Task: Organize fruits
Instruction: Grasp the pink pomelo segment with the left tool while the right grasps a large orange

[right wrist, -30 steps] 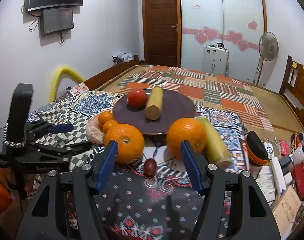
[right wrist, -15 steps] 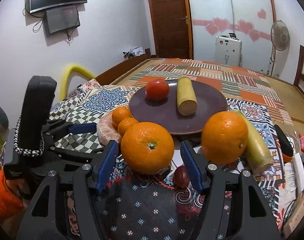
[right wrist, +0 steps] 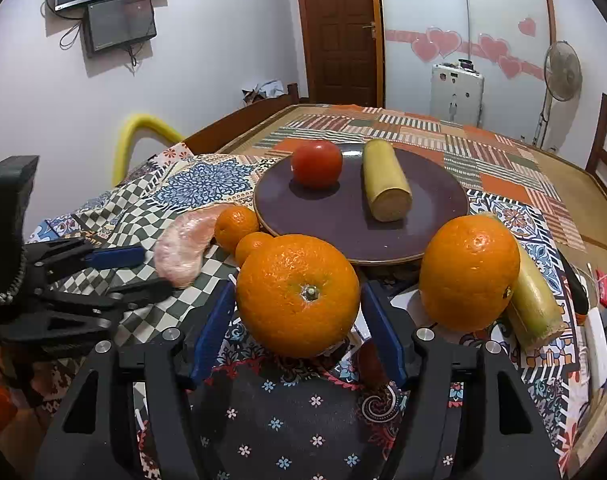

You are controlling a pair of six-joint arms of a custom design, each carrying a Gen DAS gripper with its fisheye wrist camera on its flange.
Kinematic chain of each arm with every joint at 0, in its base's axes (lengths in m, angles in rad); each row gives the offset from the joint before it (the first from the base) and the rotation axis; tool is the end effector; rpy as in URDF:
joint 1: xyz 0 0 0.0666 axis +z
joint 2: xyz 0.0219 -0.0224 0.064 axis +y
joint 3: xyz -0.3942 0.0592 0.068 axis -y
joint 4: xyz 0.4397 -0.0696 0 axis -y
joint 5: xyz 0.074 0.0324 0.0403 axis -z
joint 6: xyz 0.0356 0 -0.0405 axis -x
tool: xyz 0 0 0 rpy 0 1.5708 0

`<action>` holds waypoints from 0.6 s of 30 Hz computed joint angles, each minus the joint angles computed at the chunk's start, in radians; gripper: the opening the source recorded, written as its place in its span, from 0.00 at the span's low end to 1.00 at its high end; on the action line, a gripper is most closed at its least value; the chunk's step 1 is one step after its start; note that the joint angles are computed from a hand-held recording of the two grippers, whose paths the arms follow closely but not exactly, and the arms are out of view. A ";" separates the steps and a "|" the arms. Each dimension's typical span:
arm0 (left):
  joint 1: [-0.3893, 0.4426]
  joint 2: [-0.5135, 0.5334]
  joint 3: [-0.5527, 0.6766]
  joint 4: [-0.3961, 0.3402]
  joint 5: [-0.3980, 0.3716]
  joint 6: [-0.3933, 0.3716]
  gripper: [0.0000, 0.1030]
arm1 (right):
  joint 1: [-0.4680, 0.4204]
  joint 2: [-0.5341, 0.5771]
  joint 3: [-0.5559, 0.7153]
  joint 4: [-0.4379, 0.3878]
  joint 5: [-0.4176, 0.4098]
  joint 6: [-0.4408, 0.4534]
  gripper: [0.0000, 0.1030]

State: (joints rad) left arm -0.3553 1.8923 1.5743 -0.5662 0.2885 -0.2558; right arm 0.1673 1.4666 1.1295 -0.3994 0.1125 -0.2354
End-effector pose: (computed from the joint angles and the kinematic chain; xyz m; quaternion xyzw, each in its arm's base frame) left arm 0.6498 -0.2523 0.2619 0.3265 0.8742 -0.1518 0.3260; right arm 0.5375 0.0863 0.3107 0.0538 0.9115 0.0305 0.4066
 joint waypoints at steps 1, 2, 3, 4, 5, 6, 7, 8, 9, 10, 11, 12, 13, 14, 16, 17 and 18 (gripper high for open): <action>0.002 -0.005 -0.003 -0.002 0.003 -0.005 0.50 | -0.002 0.003 0.003 -0.003 -0.003 -0.002 0.61; 0.004 -0.011 -0.009 0.001 0.004 -0.008 0.50 | -0.003 0.006 0.005 -0.008 -0.007 -0.005 0.62; 0.002 -0.020 -0.016 0.006 0.004 -0.013 0.50 | -0.003 0.008 0.006 -0.009 -0.008 -0.005 0.62; 0.001 -0.026 -0.023 0.012 0.008 -0.021 0.50 | -0.004 0.010 0.007 -0.008 -0.009 -0.007 0.62; -0.002 -0.035 -0.032 0.024 0.014 -0.035 0.50 | -0.004 0.011 0.007 -0.008 -0.011 -0.010 0.62; -0.005 -0.040 -0.038 0.033 0.015 -0.044 0.50 | -0.005 0.014 0.012 -0.010 -0.013 -0.014 0.62; -0.009 -0.043 -0.040 0.041 0.013 -0.052 0.50 | -0.005 0.018 0.015 -0.012 -0.015 -0.014 0.62; -0.015 -0.042 -0.039 0.047 0.004 -0.059 0.51 | -0.007 0.021 0.019 -0.017 -0.018 -0.010 0.63; -0.021 -0.038 -0.033 0.051 -0.012 -0.062 0.51 | -0.007 0.022 0.021 -0.021 -0.018 -0.007 0.62; -0.023 -0.032 -0.023 0.048 -0.020 -0.060 0.51 | -0.009 0.022 0.022 -0.022 -0.021 -0.007 0.62; -0.025 -0.022 -0.009 0.041 -0.025 -0.057 0.51 | -0.009 0.021 0.022 -0.023 -0.023 -0.005 0.61; -0.026 -0.007 0.012 0.028 -0.026 -0.052 0.51 | -0.010 0.019 0.019 -0.022 -0.026 -0.005 0.61; -0.026 0.005 0.030 0.017 -0.026 -0.049 0.51 | -0.011 0.018 0.018 -0.021 -0.031 -0.006 0.61; -0.026 0.021 0.055 -0.002 -0.030 -0.043 0.51 | -0.014 0.015 0.016 -0.021 -0.040 -0.008 0.61; -0.024 0.054 0.106 -0.040 -0.032 -0.033 0.51 | -0.016 0.009 0.010 -0.013 -0.049 -0.007 0.60; -0.023 0.071 0.134 -0.064 -0.032 -0.028 0.51 | -0.018 0.004 0.006 -0.008 -0.051 -0.006 0.60; -0.022 0.089 0.164 -0.091 -0.026 -0.025 0.51 | -0.019 -0.005 0.000 -0.002 -0.051 -0.004 0.60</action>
